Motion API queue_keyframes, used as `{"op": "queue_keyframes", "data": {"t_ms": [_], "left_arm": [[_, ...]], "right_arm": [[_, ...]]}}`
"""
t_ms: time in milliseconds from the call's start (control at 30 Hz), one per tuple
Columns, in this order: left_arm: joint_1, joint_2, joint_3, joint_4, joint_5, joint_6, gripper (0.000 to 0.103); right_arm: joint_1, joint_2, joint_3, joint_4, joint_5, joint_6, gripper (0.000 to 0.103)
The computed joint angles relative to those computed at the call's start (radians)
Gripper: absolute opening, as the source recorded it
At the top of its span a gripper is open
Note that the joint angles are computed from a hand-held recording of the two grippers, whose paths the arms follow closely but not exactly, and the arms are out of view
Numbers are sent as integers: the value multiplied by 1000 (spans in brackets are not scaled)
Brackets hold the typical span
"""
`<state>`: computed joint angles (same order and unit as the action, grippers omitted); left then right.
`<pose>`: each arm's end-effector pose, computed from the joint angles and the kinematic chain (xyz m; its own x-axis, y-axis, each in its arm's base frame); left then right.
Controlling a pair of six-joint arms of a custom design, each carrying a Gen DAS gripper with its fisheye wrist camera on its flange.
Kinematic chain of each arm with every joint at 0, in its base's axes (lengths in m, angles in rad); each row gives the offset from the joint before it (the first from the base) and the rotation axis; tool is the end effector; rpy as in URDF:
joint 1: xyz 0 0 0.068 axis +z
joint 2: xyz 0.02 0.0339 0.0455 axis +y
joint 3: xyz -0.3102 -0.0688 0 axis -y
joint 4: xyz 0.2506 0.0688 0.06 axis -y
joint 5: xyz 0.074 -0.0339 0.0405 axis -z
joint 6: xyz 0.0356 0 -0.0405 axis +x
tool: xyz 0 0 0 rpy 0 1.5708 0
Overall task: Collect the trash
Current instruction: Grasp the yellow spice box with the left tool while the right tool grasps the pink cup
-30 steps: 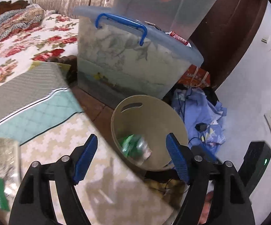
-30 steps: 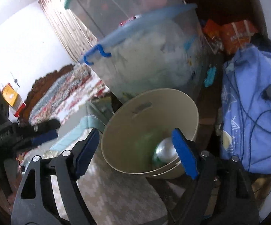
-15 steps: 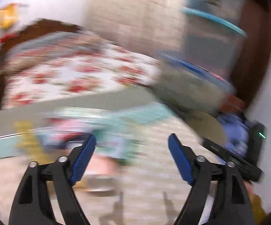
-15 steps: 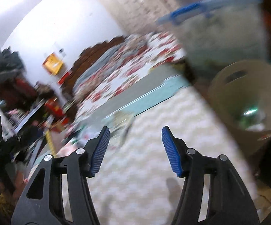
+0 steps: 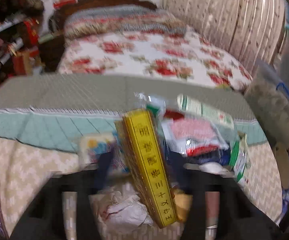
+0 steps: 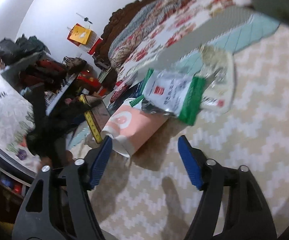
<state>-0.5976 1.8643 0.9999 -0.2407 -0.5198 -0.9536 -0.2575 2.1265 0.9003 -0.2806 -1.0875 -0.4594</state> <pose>0.3118 -0.1908 0.1650 -0.6754 -0.3965 -0.6218 -0.4265 0.8979 -0.1093 0.3277 -0.0537 0.0711 -0.8932 0.0221 -0.4491 -0.3709 0.5284 0.7637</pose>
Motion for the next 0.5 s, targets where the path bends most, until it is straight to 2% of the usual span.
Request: {"op": "queue_keyframes", "data": {"t_ms": [67,167,300,367,400,433,500], "left_arm": [[-7,-51,-91,92,18,-23,21],[-58,-172,-222,177,-40,-46,21],[-141,-328,-379,292,-67,-59,21],[-184,-414,-481,389,-59,-70,21],[-191,-444,-519,433,-48,-72,21],[-189,-487,-581,510,-15,-72,21],[-167,-545,-674,630,56,-79,22]], "right_arm": [[26,36,33,-14,-14,54,73],[57,64,62,5,-15,126,72],[120,63,56,116,-6,255,73],[153,55,47,166,8,305,72],[147,64,69,128,8,278,61],[161,69,77,97,3,256,44],[172,65,72,53,-9,204,39]]}}
